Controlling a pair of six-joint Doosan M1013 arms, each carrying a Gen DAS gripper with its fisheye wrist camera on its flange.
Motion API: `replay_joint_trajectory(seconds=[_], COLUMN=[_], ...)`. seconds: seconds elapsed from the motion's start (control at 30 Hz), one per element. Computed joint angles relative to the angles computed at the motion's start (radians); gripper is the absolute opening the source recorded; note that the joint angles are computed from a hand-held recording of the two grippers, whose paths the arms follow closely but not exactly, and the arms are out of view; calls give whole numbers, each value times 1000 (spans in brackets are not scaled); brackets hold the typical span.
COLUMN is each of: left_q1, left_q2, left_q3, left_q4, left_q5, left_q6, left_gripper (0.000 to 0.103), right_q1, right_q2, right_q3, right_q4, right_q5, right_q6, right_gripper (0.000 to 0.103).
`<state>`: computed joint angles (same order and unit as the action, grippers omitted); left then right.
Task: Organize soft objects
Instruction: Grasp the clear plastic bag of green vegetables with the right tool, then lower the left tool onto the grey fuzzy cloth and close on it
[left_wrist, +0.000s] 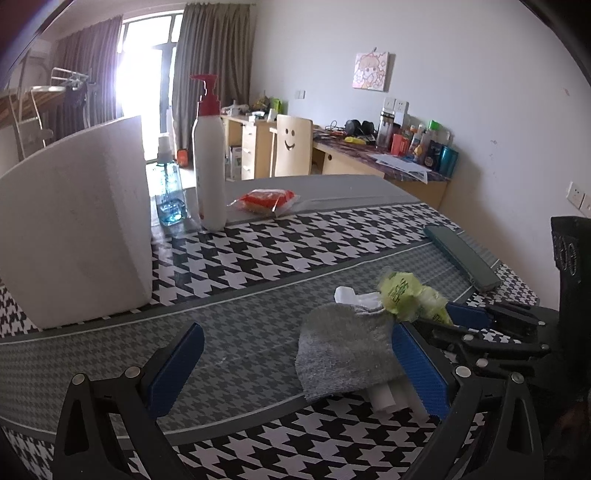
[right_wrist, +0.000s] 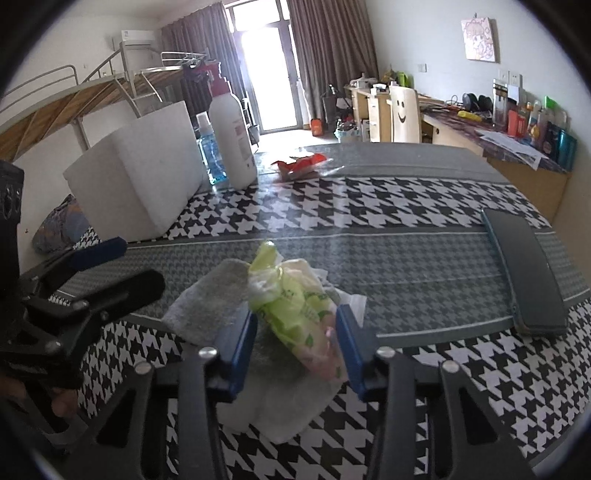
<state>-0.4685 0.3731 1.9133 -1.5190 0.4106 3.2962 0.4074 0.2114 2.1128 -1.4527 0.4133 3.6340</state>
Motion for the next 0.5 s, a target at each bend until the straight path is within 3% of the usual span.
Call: replay_joint_trajectory(seconds=[0.23,0.5], left_q1=[-19,-43], left_q2=[-3,-2], left_q3=[0,-3], left_q4=[35,115], left_q5=[-23,-15], left_q6=[-40,-91], left_gripper=[102,102], right_q1=[-15,-20], right_q2=[-17,-50], right_q3=[15,44], right_q4=[-20,-94], right_q5=[-7,9], right_q6=[28,136], right_gripper=[26,25])
